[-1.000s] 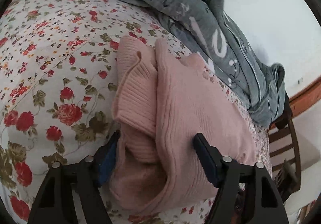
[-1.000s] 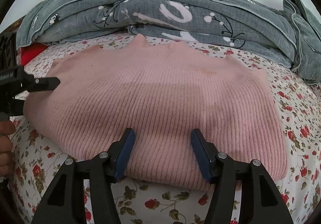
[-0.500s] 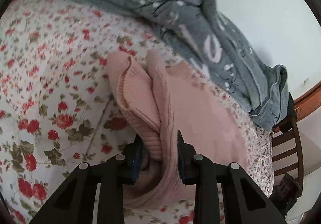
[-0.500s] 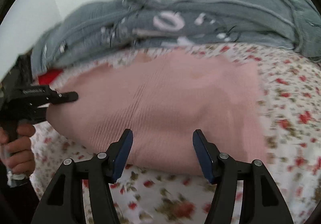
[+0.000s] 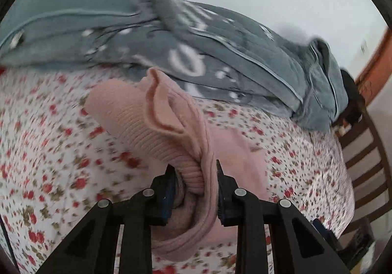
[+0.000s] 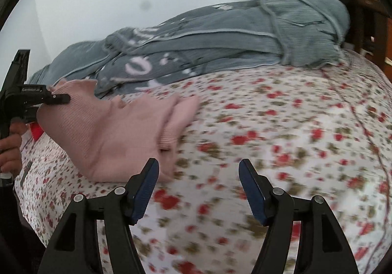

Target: Fold small clothes

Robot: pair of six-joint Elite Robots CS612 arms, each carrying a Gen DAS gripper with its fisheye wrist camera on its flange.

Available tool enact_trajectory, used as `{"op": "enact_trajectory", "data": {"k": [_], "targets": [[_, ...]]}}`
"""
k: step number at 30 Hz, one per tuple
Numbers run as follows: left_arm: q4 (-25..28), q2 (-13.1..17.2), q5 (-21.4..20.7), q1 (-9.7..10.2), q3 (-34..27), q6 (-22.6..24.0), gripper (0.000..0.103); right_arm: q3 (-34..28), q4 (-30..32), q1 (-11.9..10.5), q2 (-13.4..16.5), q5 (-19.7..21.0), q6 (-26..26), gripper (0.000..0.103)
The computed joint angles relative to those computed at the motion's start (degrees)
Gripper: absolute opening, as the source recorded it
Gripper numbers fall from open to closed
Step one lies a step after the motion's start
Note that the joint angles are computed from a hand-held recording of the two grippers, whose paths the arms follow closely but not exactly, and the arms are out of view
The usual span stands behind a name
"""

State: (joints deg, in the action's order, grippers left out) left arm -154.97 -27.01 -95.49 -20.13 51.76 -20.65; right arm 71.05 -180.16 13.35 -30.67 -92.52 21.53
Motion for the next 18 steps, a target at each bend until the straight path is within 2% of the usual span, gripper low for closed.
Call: {"op": "enact_trajectory", "data": {"k": [2,6,10,11,12,14,16,18], "targets": [[3.77,1.02,0.91,-1.29,-2.69,0.92,0.026,1.73,-0.93,-0.42,-0.84,-0.63,0.48,0.067],[9.20,4.34,-1.43,-3.35,-8.01,2.71,0.027,4.72,-1.55,-1.07,-2.23,-2.22,1.35,0.067],[15.48,6.51,-7.42,-3.80,-11.45,3.34,0.030,7.22,-1.44,-1.38,-3.39,-2.60,2.33,0.067],[15.59,6.47,-9.54,-3.64,-11.22,3.44,0.031,7.52,-1.36,-1.30,-3.54,-2.91,2.40,0.067],[14.16,6.27,-13.83,-3.14,-10.40,3.28,0.034,7.68,-1.17,-1.22,-3.62,-3.19,2.38,0.067],[9.62,4.76,-17.83,-2.49,-7.09,2.96,0.056,7.66,-0.95,-1.07,-3.67,-3.03,2.23,0.067],[3.65,2.50,-17.22,-2.15,-2.73,3.39,0.064,7.15,-1.22,-0.89,-3.49,-2.17,2.06,0.067],[-0.82,0.03,-13.44,-2.07,1.64,4.50,0.064,5.92,-1.48,-0.63,-2.99,-1.24,1.55,0.067]]}}
